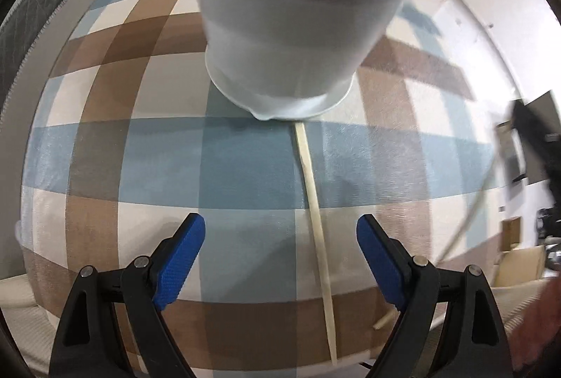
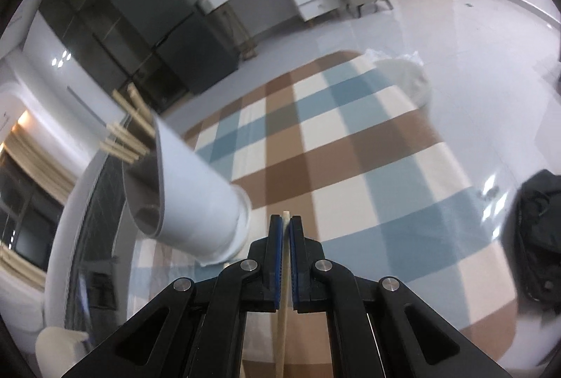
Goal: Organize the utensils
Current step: 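Close the right gripper on a chopstick while the left gripper grasps another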
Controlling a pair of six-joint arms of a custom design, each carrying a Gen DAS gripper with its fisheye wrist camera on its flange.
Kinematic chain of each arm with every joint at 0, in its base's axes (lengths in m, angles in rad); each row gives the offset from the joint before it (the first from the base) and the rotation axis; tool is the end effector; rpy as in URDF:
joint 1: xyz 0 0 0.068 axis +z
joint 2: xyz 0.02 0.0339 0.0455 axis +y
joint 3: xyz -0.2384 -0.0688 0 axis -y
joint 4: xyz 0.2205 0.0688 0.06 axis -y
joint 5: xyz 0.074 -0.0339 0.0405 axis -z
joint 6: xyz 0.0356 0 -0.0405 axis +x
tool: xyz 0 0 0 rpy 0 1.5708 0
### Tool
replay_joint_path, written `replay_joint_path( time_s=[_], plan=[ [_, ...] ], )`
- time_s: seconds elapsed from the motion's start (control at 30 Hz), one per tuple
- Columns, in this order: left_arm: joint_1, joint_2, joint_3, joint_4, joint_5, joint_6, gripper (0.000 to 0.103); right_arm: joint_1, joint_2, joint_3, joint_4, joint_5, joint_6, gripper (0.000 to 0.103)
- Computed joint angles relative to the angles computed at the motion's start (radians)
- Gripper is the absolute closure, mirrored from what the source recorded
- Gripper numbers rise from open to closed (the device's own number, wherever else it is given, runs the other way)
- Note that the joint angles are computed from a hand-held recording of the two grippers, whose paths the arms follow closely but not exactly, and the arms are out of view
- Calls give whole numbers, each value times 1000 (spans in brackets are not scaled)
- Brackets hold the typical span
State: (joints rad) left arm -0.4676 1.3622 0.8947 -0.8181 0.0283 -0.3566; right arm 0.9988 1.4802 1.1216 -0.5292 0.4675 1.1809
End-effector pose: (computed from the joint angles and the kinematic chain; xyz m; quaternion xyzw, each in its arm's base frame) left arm 0.2007 -0.1025 0.1958 0.0569 0.9881 -0.0697 0.1246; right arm 0.1719 0.2374 0.2477 0.1606 0.9058 0.1879 0.3442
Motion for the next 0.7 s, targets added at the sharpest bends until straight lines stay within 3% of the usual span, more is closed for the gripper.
replay_joint_path(
  time_s=[0.07, 0.17, 0.27, 0.3, 0.33, 0.5, 0.7],
  plan=[
    [-49, 43, 5, 11, -65, -34, 21, 8, -15, -6, -24, 45, 1, 100],
    [-106, 78, 14, 33, -137, -51, 33, 3, -41, -34, -30, 56, 26, 100],
    [-142, 71, 21, 39, -138, -45, 67, 2, -61, -47, -34, 67, 35, 100],
    [-152, 66, 20, 38, -135, -39, 87, 4, -66, -48, -35, 70, 36, 100],
    [-165, 60, 18, 32, -129, -29, 99, 5, -67, -48, -37, 73, 37, 100],
    [-198, -46, -64, 25, -135, 18, 100, 8, -42, -37, -33, 69, 36, 100],
    [-127, -151, -131, -31, -14, 110, 100, 9, -35, -27, -36, 85, 63, 100]
  ],
)
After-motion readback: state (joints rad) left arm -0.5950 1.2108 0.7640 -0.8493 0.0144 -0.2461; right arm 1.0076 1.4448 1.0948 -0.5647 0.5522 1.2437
